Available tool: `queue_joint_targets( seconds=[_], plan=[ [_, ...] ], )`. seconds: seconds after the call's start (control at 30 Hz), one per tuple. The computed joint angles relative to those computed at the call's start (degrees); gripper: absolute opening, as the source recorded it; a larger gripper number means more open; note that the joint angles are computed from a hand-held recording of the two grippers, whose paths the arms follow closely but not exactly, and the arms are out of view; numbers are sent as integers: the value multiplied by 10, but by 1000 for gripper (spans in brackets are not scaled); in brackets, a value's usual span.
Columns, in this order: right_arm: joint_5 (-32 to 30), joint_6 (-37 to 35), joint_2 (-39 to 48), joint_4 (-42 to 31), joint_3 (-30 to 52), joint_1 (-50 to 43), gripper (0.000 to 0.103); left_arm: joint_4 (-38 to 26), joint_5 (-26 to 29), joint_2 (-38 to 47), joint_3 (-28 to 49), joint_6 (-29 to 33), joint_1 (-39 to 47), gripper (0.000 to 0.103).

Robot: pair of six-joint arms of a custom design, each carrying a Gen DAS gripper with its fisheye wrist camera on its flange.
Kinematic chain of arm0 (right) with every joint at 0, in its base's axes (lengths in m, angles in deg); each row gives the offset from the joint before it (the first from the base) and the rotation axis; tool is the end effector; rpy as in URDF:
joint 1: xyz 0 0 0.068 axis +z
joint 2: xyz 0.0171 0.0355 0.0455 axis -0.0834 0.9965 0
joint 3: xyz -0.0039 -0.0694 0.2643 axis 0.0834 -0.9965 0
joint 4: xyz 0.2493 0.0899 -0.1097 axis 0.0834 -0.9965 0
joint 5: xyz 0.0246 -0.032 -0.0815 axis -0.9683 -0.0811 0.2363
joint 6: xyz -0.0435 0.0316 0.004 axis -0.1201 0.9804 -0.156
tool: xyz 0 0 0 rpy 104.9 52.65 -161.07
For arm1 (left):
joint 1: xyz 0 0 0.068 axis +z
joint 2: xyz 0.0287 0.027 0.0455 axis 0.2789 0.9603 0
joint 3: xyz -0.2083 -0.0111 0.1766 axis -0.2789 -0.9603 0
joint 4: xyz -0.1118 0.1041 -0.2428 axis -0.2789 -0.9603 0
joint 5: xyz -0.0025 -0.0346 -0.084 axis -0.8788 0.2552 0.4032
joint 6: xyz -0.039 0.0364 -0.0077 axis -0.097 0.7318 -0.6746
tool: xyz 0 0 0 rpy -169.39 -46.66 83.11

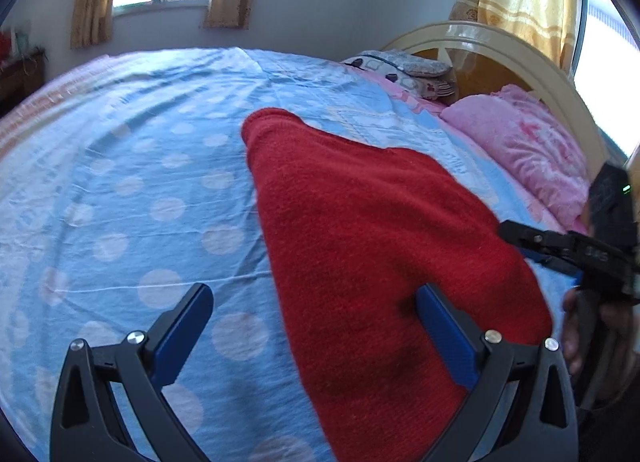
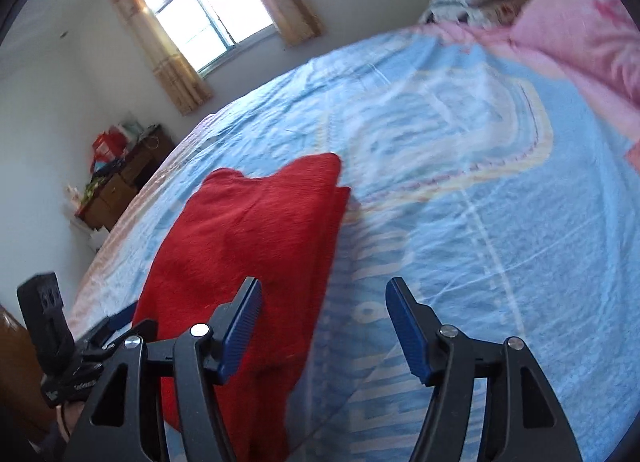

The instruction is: Fold small clothes

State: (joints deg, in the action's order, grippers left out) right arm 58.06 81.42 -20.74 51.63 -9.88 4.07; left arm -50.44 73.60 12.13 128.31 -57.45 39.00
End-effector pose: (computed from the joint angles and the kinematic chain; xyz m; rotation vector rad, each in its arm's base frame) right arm 0.2645 0.0550 0.2274 -0.1064 2.3067 0.6592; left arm 0.2030 0.0655 0.2346 -0.0265 2.2876 -0.3670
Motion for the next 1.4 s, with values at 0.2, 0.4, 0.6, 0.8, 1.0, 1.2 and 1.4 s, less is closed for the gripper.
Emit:
queue_joint_targets(
  seconds=[0.2,0.4,0.6,0.8,1.0,1.2,1.4],
  plan=[
    [-59,10,93,0,56,-27,65,-16,55,57,18,-3,20,103],
    [-95,43,154,26,96,-25,65,-15,84,48,5,0,38,103],
    [-128,63,213,40,137,-27,65,-13,88,44,1,1,41,103],
    [-161,65,251,46,168,-24,57,-3,68,33,-6,1,28,103],
    [-181,88,299,36,208,-20,50,-1,59,29,-8,7,21,103],
    [-205,102,331,40,233,-22,48,1,74,40,-3,15,22,99],
    [-230,97,332,57,218,-32,41,-3,92,39,-4,23,21,90]
  ],
)
